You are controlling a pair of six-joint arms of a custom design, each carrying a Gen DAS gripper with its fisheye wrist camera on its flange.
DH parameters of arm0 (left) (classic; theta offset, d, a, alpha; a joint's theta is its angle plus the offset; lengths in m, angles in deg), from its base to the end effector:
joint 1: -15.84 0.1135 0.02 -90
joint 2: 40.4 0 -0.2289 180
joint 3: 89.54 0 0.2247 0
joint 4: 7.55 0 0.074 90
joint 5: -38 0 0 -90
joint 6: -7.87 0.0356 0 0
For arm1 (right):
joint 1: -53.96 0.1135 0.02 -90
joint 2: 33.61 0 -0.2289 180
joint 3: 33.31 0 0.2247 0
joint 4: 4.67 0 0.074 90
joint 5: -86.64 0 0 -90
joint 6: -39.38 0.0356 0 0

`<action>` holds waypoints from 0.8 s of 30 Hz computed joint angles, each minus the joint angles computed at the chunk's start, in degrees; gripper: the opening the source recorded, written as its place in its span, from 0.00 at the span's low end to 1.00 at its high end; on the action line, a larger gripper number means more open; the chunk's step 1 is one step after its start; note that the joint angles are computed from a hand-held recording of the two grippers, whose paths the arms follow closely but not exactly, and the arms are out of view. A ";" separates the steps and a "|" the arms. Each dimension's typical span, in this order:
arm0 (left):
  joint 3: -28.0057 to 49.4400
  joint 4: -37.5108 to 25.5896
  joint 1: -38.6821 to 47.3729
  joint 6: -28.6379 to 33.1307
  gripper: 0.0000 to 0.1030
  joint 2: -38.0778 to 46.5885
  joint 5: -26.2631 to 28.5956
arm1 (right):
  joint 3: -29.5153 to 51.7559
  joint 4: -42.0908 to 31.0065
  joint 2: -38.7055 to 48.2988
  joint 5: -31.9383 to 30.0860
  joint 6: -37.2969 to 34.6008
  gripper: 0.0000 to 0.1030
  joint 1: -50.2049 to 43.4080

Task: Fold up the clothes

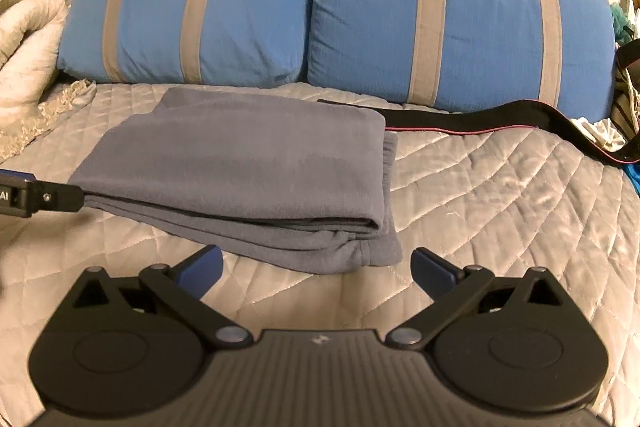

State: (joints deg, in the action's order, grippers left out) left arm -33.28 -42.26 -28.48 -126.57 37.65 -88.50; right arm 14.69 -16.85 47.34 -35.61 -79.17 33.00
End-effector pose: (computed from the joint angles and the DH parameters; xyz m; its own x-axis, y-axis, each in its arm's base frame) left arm 0.1850 -0.1511 0.1685 -0.6547 -0.1473 -0.7414 -0.1844 0.9823 -0.0323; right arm 0.2365 -0.0703 0.1436 -0.5579 -0.2191 -0.8005 -0.3594 0.9332 -0.0050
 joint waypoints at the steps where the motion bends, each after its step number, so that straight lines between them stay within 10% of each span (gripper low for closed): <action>1: -0.03 -0.04 0.12 -0.02 0.93 0.19 0.28 | 0.11 -0.15 0.08 0.20 -0.10 1.00 0.11; 24: 6.65 -10.13 3.16 -0.56 0.99 9.13 7.30 | 5.58 -10.18 4.63 8.61 -3.19 1.00 4.29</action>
